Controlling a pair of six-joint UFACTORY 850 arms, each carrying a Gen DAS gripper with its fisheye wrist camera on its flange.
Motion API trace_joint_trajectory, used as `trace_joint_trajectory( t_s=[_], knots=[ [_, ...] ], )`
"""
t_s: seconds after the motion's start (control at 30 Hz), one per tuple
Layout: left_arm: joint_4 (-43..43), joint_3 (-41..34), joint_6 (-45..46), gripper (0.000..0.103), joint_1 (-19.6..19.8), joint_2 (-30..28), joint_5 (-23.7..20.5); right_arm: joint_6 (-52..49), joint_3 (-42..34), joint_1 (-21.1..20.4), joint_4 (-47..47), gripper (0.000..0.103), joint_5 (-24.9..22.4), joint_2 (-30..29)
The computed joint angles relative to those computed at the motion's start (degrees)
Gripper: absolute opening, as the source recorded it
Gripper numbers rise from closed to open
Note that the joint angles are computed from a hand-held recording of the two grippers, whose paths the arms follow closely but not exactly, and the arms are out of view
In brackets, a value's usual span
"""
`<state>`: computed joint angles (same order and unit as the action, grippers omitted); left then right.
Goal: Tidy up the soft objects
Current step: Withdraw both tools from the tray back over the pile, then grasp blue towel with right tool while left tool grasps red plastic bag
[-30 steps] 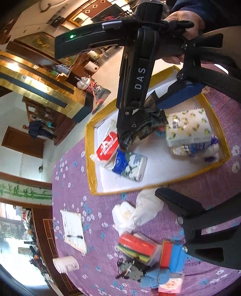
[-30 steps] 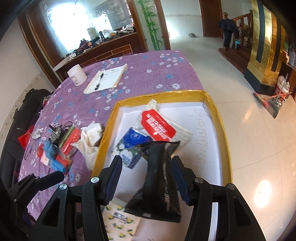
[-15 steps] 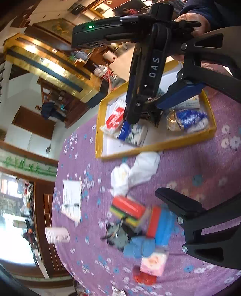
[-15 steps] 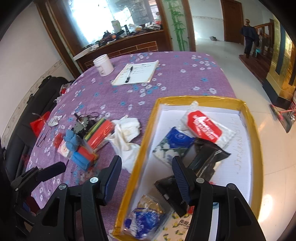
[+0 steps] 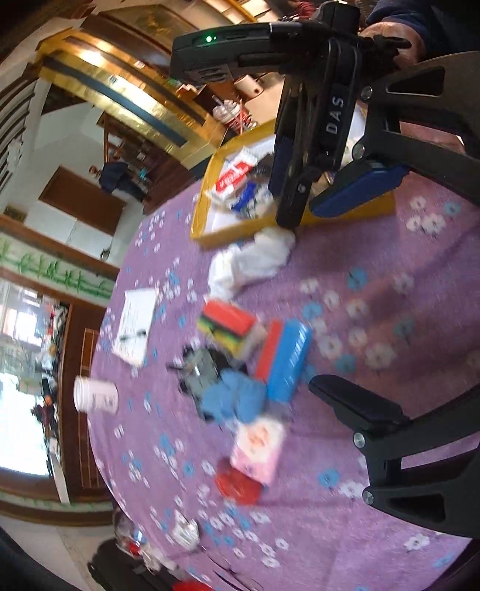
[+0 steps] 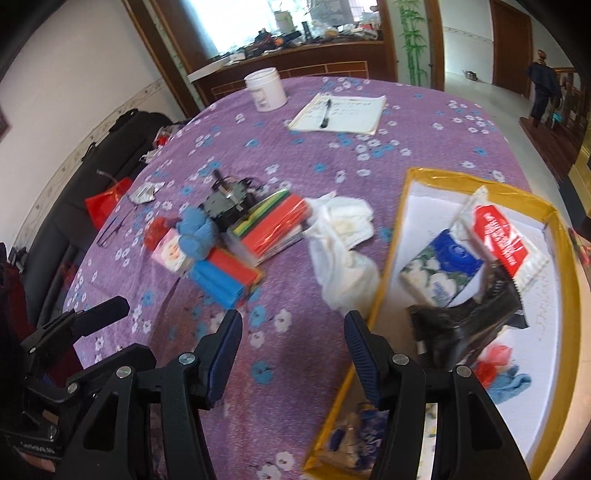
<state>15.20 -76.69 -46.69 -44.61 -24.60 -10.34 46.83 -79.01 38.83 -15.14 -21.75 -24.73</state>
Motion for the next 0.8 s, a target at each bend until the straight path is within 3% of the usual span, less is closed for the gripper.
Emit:
trace_joint_trajectory(
  t_s=[0.33,0.6,0.8],
  knots=[
    [10.19,12.47,-17.52,0.086,4.08,7.17,1.56,-7.64,-6.88,2.51,7.49,0.062,-1.94,-5.80],
    [11.60,18.87,-19.85,0.086,7.17,11.75,2.14,-13.46,-19.36,2.70,17.40,0.063,-4.35,-14.91],
    [9.94,20.96,-16.07,0.086,9.22,13.20,2.64,-6.91,-31.85,2.40,15.25,0.065,-8.47,-23.10]
  ],
)
